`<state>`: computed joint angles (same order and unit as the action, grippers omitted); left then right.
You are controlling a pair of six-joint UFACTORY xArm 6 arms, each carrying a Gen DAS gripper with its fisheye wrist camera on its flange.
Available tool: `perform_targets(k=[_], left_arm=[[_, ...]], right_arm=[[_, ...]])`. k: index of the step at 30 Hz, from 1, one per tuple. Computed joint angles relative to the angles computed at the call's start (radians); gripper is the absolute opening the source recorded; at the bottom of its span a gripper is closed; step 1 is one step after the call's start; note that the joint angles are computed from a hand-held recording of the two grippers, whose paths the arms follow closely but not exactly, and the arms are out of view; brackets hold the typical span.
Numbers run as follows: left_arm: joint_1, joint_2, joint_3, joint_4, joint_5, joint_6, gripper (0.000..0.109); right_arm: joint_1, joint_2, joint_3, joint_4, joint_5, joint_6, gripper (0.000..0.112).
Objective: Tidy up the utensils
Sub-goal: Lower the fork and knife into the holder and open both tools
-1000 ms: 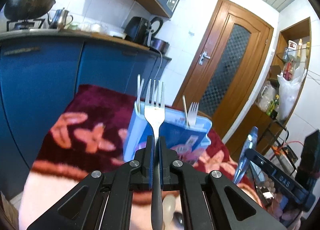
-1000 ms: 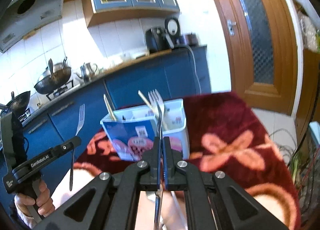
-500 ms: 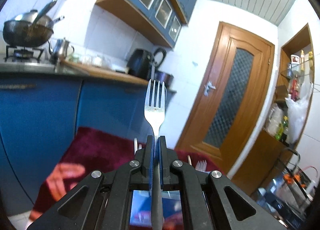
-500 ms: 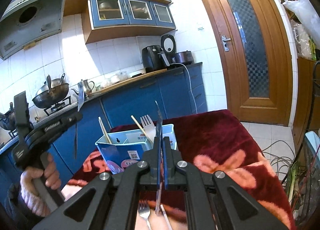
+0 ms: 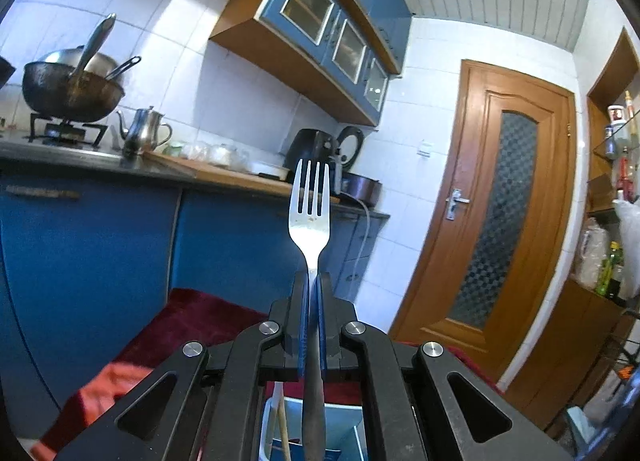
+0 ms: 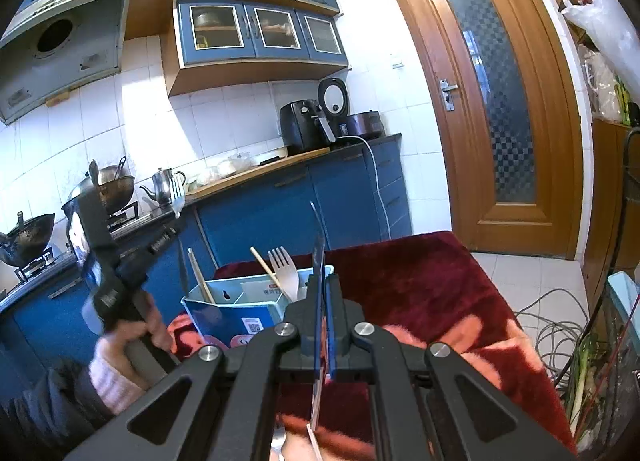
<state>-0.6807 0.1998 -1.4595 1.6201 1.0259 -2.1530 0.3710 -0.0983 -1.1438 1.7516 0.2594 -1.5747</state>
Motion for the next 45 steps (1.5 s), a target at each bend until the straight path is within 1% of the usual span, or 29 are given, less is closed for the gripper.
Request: perform_targets(k=[7,16,19,22,23,24,26,28,29,31,34,36,37,38,39,40,42,45], left_arm=[[-0.007,0.026,-0.005,-0.017,-0.008,0.021,0.004],[-0.018,-0.011,0.039,-0.013,-0.029,0.022,0.004],[-0.017,-0.026,0.061,-0.016,-0.037,0.015,0.004],[-0.015,-0.035,0.077,-0.024,-0.046,0.014,0.004],[-0.015,-0.037,0.081,-0.026,-0.049,0.013,0.004],[-0.014,-0.041,0.086,-0.027,-0.053,0.011,0.004],[-0.012,-0.046,0.094,-0.036,-0.063,0.014,0.004],[-0.01,-0.05,0.1,-0.045,-0.075,0.019,0.004],[-0.008,-0.054,0.104,-0.054,-0.084,0.025,0.004],[-0.001,-0.061,0.111,-0.071,-0.107,0.037,0.004],[0.0,-0.074,0.122,-0.092,-0.127,0.048,0.004],[0.0,-0.086,0.13,-0.098,-0.134,0.055,0.007],[0.0,-0.092,0.134,-0.103,-0.139,0.06,0.009],[0.001,-0.099,0.138,-0.112,-0.148,0.067,0.015],[0.001,-0.103,0.141,-0.119,-0.155,0.072,0.02],[0.0,-0.11,0.145,-0.128,-0.164,0.078,0.022],[-0.005,-0.123,0.154,-0.134,-0.17,0.081,0.029],[-0.018,-0.145,0.172,-0.148,-0.169,0.089,0.032]], right_arm=[[0.005,0.022,-0.048,0.004,-0.027,-0.018,0.003],[0.043,0.13,-0.255,0.049,-0.109,-0.081,0.003],[0.06,0.173,-0.312,0.042,-0.134,-0.08,0.003],[0.084,0.227,-0.358,-0.066,-0.164,0.006,0.003],[0.092,0.246,-0.368,-0.124,-0.171,0.055,0.003],[0.101,0.269,-0.374,-0.214,-0.18,0.135,0.003],[0.109,0.295,-0.377,-0.318,-0.187,0.226,0.003],[0.114,0.325,-0.376,-0.451,-0.189,0.348,0.003],[0.112,0.329,-0.371,-0.472,-0.183,0.367,0.003],[0.106,0.345,-0.364,-0.565,-0.162,0.464,0.004],[0.094,0.353,-0.357,-0.628,-0.121,0.541,0.005],[0.085,0.346,-0.349,-0.605,-0.095,0.533,0.007],[0.083,0.345,-0.348,-0.596,-0.089,0.528,0.011],[0.083,0.342,-0.347,-0.583,-0.089,0.517,0.014],[0.083,0.333,-0.34,-0.555,-0.093,0.489,0.019],[0.084,0.327,-0.337,-0.536,-0.094,0.471,0.022],[0.083,0.308,-0.323,-0.489,-0.093,0.429,0.022],[0.08,0.276,-0.296,-0.438,-0.088,0.385,0.026]])
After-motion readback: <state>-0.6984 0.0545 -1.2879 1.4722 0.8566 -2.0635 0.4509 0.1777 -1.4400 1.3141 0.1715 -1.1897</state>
